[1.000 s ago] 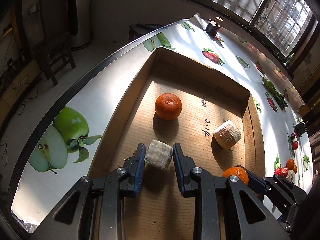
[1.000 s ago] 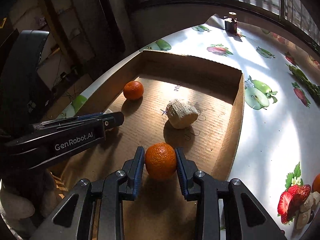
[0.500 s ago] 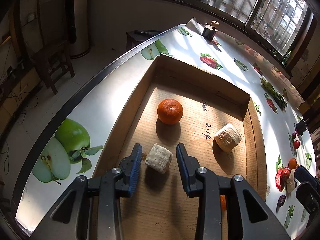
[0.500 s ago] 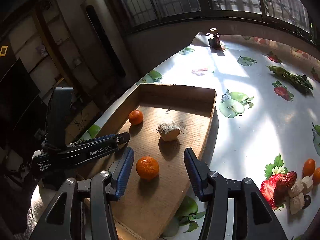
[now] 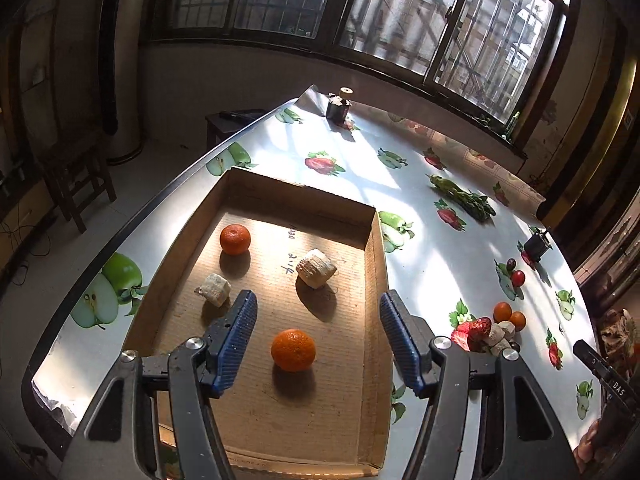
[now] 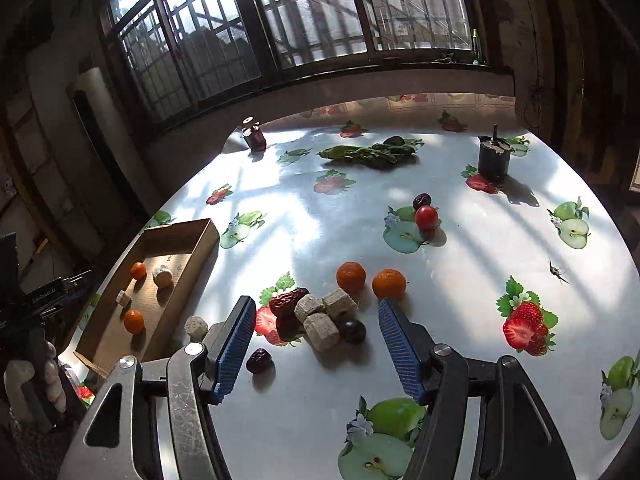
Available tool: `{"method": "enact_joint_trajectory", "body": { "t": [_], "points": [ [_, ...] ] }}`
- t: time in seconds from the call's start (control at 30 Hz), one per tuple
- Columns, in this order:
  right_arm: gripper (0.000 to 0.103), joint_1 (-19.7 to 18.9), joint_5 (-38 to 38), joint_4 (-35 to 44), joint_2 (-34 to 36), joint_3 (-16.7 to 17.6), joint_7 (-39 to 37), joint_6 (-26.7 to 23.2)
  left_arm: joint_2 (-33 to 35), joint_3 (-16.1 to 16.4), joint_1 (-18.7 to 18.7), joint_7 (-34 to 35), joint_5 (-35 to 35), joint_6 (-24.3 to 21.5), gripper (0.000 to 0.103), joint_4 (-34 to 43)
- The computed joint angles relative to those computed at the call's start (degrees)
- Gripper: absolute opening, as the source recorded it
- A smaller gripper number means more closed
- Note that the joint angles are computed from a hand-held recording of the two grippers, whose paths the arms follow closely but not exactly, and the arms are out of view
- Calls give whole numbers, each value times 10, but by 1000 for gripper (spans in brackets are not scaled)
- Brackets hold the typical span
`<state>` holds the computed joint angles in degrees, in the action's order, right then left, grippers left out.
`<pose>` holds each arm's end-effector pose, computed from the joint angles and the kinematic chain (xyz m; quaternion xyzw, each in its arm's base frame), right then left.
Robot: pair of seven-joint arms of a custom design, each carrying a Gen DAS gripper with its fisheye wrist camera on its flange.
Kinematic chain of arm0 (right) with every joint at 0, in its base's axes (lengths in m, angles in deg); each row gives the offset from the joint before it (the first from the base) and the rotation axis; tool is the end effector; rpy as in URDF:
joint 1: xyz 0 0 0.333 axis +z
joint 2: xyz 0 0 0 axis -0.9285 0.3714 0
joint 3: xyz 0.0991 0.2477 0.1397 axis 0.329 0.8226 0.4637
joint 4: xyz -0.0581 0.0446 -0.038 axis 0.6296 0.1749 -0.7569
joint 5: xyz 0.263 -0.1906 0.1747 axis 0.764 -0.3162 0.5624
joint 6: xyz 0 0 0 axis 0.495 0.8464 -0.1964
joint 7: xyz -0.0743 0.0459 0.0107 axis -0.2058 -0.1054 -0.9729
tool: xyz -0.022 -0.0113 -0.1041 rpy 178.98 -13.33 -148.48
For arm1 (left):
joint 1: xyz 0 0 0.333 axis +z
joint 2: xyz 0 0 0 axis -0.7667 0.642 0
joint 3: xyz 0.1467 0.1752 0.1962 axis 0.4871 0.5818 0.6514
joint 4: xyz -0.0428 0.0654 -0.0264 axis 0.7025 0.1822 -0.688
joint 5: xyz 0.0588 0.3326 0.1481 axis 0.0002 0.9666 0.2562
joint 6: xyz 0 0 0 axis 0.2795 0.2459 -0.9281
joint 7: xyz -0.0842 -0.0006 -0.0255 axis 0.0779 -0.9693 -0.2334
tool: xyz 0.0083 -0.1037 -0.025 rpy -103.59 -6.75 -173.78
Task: Organize fruits
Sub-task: 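Move both open grippers back to the fruit pile, then grasp a red date with the left gripper while the right gripper grasps a mandarin orange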
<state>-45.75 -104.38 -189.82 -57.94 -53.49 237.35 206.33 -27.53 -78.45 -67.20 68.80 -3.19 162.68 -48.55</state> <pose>0.5061 0.3016 0.4855 -0.5525 0.7206 -0.2204 0.3561 0.5946 -0.3414 0.5030 -0.6401 0.6580 -0.3620 0.1622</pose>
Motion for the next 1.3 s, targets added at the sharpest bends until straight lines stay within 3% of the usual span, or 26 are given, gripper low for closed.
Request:
{"method": "enact_joint_trajectory", "body": {
  "t": [0.13,0.43,0.77,0.83,0.87,1.0,1.1,1.3],
  "points": [
    [68,-17,8,-64,-37,-5,13,26,39,-28,-15,52,-17,-29,63,49],
    [68,-33,87,-55,9,-3,-83,77,129,-48,-65,151,-61,-104,63,155],
    [66,-36,175,50,84,-10,-183,13,184,-58,-95,230,-90,-126,63,217],
    [54,-40,203,69,102,-10,-197,4,198,-59,-102,246,-96,-135,62,237],
    [53,-43,215,69,108,-10,-201,16,206,-57,-108,252,-97,-140,62,249],
    [53,-35,213,76,127,-25,-178,50,240,-50,-127,271,-103,-169,53,302],
    [53,-30,212,94,143,-30,-171,44,263,-50,-135,284,-116,-192,45,335],
    [53,-30,217,116,165,-31,-174,36,261,-45,-137,292,-129,-179,35,327]
  ]
}}
